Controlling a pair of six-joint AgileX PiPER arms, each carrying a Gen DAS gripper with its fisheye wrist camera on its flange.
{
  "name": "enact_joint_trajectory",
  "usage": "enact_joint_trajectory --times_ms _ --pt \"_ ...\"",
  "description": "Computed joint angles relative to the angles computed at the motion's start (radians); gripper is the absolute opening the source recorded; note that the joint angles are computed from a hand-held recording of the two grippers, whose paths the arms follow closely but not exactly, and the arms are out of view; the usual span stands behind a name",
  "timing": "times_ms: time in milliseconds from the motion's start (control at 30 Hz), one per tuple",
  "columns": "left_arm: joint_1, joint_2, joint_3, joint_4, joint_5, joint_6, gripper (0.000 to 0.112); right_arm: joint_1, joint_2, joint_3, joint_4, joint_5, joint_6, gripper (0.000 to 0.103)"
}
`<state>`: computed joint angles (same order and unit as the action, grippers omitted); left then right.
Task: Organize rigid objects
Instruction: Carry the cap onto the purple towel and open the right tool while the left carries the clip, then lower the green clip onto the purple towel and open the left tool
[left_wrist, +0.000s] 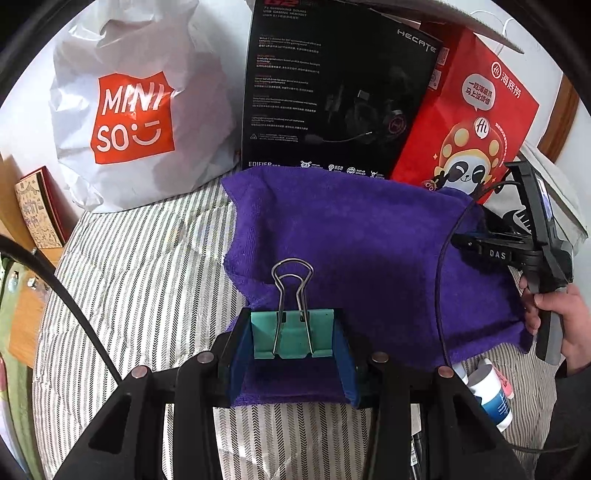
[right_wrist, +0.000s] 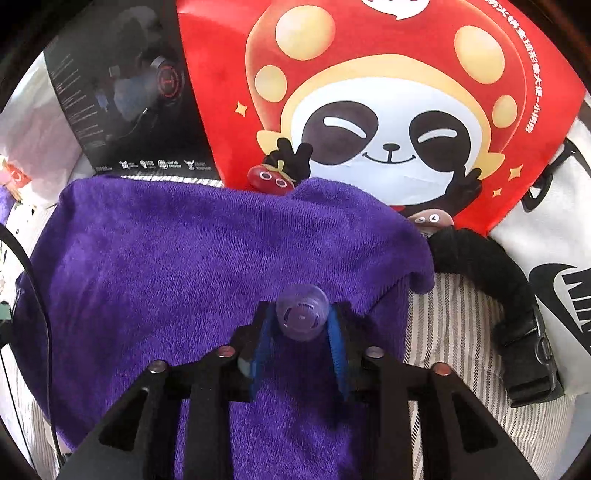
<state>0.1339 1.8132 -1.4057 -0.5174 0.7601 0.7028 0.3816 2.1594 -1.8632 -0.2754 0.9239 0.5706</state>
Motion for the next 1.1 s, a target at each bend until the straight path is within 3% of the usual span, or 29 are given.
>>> enact_joint_trajectory --times_ms 133,267,333,500,633,733,1100 --pt "-0.005 -0.007 -0.001 0.003 0.001 -0.007 0.039 -0.004 -0.048 0.062 0.048 -0.03 -0.035 0.053" --pt "-0.004 0.002 -0.022 -0.033 0.021 0.0 0.039 0.021 -0.119 0.154 0.042 -0.051 -0.008 0.055" --pt "-0.02 0.01 -0.026 -0.011 -0.01 -0.04 0.039 0.042 -0.154 0.194 0.029 -0.057 0.027 0.055" --pt "-0.034 0.086 -0.103 -0.053 0.01 -0.056 0.039 0.109 -0.314 0.39 -0.025 -0.129 0.134 0.056" --pt "-0.077 0.146 -0.175 0.018 -0.016 -0.116 0.039 0.182 -0.417 0.49 -0.078 -0.146 0.214 0.059" --pt "-0.092 0.216 -0.268 0.035 0.02 -0.158 0.039 0.227 -0.512 0.584 -0.095 -0.151 0.282 0.06" --pt "-0.187 0.388 -0.516 0.258 0.111 -0.367 0.039 0.288 -0.626 0.733 -0.124 -0.184 0.442 0.061"
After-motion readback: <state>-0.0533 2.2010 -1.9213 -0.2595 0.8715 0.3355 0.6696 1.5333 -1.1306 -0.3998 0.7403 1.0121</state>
